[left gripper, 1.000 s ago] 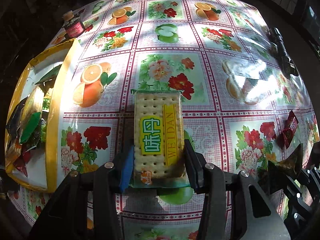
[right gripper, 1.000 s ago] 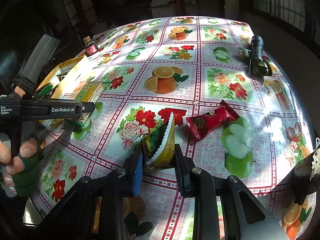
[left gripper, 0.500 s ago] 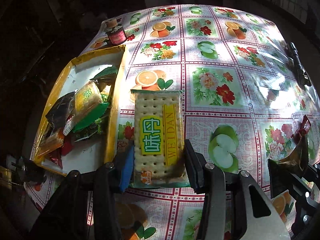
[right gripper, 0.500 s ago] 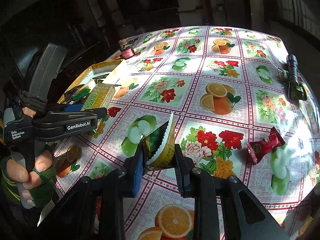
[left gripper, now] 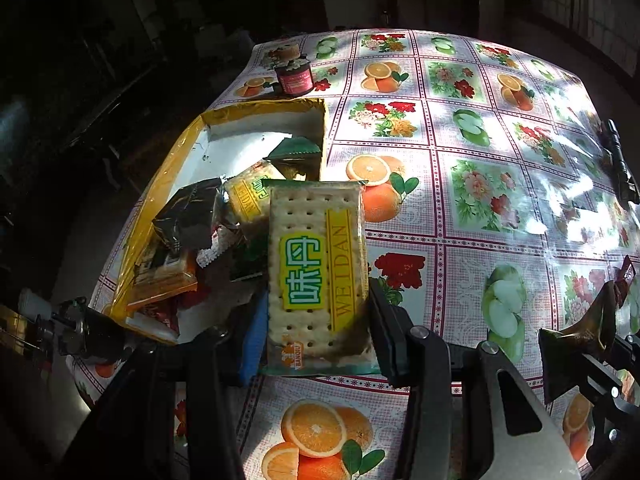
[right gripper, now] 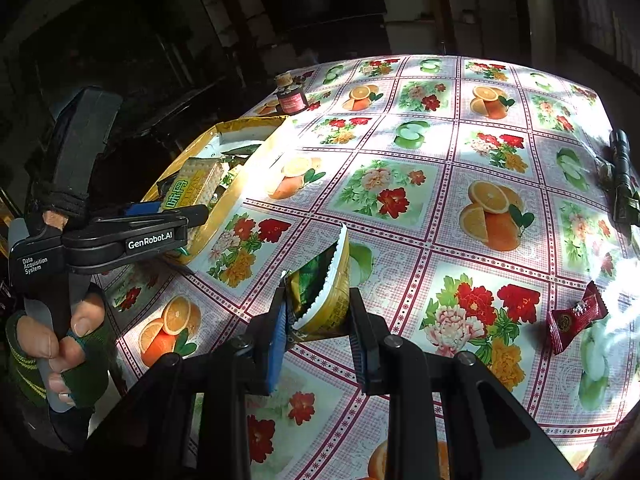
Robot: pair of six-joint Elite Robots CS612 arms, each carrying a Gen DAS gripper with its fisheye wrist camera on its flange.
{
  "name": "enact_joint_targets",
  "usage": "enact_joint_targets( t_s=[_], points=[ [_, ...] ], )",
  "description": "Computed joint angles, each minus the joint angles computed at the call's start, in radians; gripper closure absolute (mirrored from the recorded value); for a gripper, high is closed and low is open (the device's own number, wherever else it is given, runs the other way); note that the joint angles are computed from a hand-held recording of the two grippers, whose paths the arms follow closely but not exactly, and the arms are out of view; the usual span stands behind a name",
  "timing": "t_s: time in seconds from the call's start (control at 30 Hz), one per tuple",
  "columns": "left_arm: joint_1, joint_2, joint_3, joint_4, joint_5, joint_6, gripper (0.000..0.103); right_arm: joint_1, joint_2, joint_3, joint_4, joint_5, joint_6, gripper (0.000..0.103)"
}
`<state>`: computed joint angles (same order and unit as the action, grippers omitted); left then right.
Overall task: Organize snacks
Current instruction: 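Carry the WEIDAN packet and green-wrapped packet over the white tray with both tools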
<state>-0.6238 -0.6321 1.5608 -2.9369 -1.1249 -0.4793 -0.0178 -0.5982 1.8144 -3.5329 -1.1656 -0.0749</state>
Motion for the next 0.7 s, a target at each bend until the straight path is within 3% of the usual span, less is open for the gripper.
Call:
enact_joint_targets(
  t_s=[0.43,0.7],
  points=[
    [0.036,-0.013,0.019,0.003,0.029,-0.057,0.055,0.042,0.007,-0.070,0.047,0.060,-0.041,0.076],
    [0.075,-0.017,0.012,0.007,0.038,-0.080,0.055,0.071,0.015,-0.120,0.086,0.102,-0.075,0.076]
  ],
)
